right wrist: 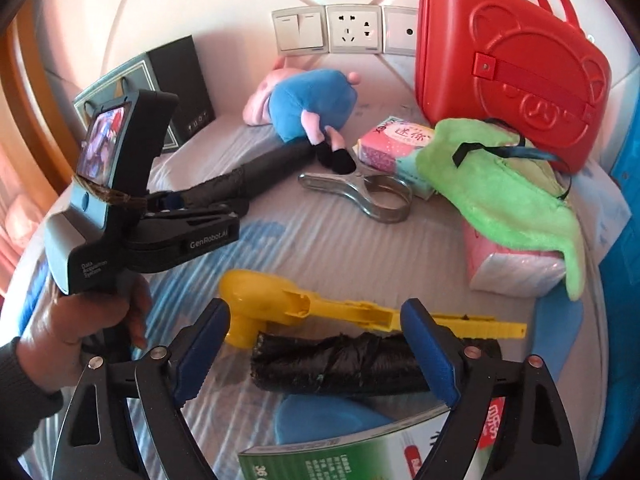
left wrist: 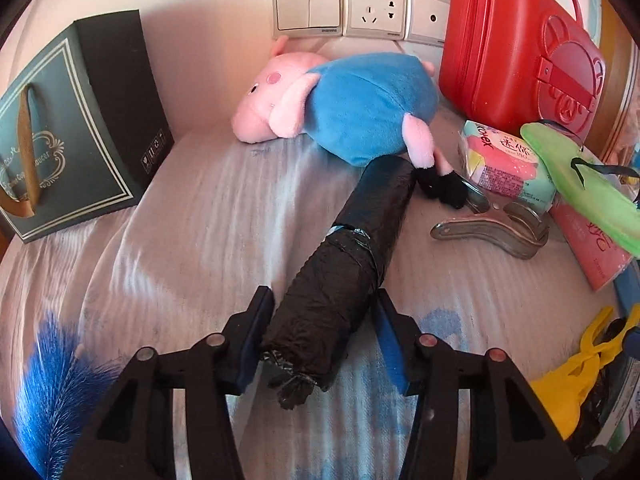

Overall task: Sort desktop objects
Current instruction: 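Grasp the black folded umbrella with the left gripper while the right gripper approaches the yellow clamp toy, then close the right gripper on the yellow snowball-clamp toy's handle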

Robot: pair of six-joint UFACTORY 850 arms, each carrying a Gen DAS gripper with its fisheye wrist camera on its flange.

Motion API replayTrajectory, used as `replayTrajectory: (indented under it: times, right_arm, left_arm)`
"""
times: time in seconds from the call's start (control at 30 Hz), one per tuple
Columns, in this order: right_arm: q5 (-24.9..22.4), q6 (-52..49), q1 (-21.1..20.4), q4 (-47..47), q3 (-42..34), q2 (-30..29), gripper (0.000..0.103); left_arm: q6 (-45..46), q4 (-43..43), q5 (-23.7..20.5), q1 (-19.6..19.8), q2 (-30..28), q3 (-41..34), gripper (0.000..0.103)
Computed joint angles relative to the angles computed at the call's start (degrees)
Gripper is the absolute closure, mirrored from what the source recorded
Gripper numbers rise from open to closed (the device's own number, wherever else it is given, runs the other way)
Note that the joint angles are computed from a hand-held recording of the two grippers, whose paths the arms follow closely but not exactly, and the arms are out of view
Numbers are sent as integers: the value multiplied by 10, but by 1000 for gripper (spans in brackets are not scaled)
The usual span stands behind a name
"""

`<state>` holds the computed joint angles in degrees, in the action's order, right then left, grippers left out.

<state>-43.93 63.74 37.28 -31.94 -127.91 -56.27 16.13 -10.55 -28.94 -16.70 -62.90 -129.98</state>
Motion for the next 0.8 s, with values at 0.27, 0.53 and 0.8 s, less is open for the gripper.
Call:
replayTrajectory:
  times: [0.27,0.53,0.8]
  right_arm:
    - [28,74,-5,-39,59,35,15]
    - [16,-17,1,3,39,20,14]
    - [52,-25,-22,69,30,19,13]
  left_arm:
    - [80,-62,90,9,91,147,68]
    - [133,-110,93,26,154,232,69]
    - [176,-151,120,38,202,302,69]
